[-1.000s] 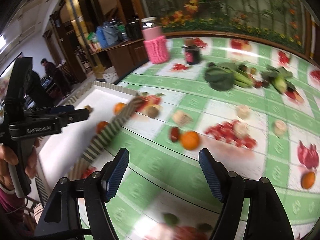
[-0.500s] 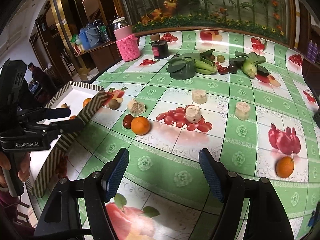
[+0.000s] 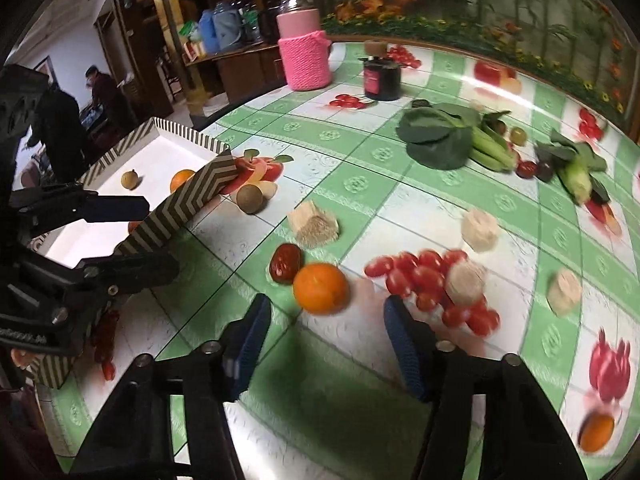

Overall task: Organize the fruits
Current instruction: 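Move both grippers back out of the tray toward the table fruits, then grasp a red date with the left gripper while the right gripper grasps an orange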

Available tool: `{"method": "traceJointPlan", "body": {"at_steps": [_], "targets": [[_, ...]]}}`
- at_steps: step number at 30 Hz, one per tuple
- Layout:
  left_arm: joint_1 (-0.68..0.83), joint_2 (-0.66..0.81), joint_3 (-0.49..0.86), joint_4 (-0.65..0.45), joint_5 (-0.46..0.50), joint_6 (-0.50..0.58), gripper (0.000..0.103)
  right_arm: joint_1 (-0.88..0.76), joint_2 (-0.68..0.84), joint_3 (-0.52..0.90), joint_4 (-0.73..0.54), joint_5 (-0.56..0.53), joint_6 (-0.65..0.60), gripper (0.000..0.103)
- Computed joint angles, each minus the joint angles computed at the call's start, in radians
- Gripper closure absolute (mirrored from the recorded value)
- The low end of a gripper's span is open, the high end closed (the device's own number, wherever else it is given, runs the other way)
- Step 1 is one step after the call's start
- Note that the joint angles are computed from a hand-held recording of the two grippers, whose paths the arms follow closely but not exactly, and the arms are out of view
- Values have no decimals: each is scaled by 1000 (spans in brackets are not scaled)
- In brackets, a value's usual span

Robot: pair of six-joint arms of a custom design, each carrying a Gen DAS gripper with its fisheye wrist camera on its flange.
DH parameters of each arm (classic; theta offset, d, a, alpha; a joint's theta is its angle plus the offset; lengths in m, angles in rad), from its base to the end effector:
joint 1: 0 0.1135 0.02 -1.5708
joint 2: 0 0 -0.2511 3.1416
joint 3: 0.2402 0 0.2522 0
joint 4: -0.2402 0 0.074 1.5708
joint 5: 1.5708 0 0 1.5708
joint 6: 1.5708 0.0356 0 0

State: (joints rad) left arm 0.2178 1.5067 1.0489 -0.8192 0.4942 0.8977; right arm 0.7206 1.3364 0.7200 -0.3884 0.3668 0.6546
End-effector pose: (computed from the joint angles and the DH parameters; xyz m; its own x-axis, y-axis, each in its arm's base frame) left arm 0.2777 0.0442 0.2088 -0.6265 0.5664 -0.5355 0.6957 0.7161 -0.0566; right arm 0.1991 0.1578 0.1746 -0.7902 0.0625 -0.6097 0.0122 0.9962 0.0864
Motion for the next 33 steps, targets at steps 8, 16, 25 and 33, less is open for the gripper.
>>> {"method": "traceJointPlan", "body": {"at_steps": [8, 16, 25, 33], "targets": [[-64, -6, -23, 18, -16, -38, 31, -35, -32, -48, 36, -20, 16, 73], [-197, -7, -76, 103, -61, -152, 31, 26, -254, -162, -77, 75, 167, 73], [-244, 47, -94, 184, -90, -181, 86, 54, -307, -205, -74, 79, 207, 73], [-162, 25, -83, 116, -29, -106, 86, 87, -303, -191, -78, 96, 226, 73]]}}
